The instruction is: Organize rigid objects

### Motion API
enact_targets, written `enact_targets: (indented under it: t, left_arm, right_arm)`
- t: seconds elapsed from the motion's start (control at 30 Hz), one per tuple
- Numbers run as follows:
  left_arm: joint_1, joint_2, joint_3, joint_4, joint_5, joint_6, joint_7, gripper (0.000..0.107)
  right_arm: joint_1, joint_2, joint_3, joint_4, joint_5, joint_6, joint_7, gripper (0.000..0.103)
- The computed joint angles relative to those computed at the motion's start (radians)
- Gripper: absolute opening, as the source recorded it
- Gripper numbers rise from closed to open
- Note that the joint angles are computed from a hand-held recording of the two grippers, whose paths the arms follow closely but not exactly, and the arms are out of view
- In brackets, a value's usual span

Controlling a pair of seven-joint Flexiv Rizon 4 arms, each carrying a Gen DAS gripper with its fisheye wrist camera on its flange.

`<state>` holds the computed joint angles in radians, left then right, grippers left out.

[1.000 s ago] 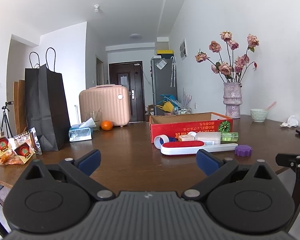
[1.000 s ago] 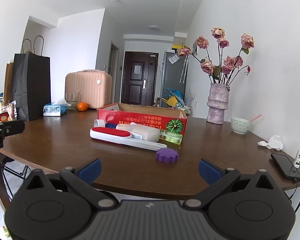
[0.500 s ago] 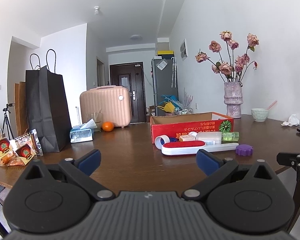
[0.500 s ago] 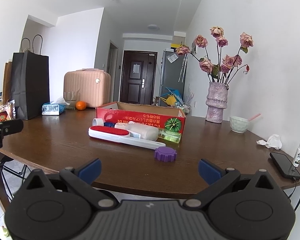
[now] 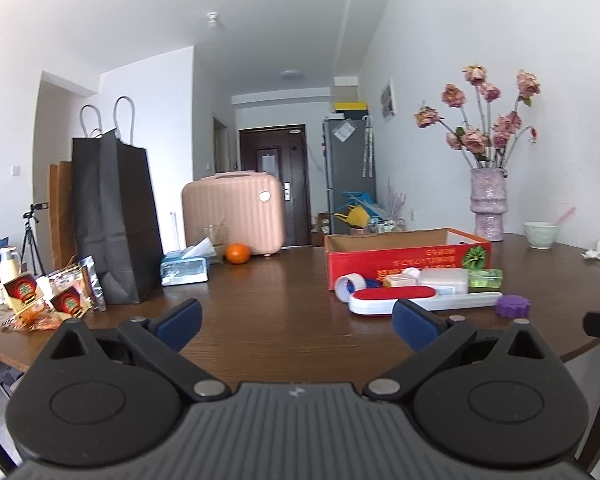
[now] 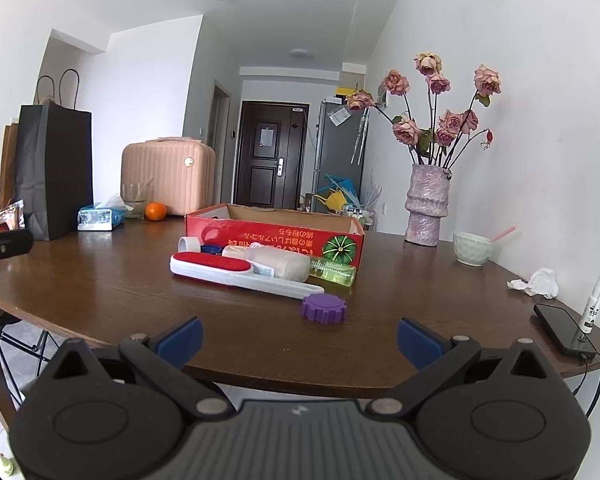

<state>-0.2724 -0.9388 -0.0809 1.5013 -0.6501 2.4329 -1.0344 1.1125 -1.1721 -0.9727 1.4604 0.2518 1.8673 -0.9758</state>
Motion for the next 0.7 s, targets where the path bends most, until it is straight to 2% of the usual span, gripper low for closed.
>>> enact_targets:
  t: [0.3, 0.53, 0.7]
  left_arm:
    - [-0.026, -0.021, 0.014, -0.04, -0.178, -0.019, 0.098, 0.103]
    - [-0.023, -0.03, 0.0, -0.054, -0.207, -0.031, 0.132, 0.103]
    - [-0.021, -0.033, -0.006, -0.055, -0.185, -0.038, 0.13, 0.103]
  right_arm:
    - [-0.01, 0.001, 0.016, -0.001, -0.02, -0.013, 0.017, 0.103]
    - [-0.02, -0.001, 0.023, -0.008, -0.032, -0.025, 0.037, 0.103]
    - [-0.025, -0.015, 0.006, -0.021, -0.038, -0.031, 0.069, 0.103]
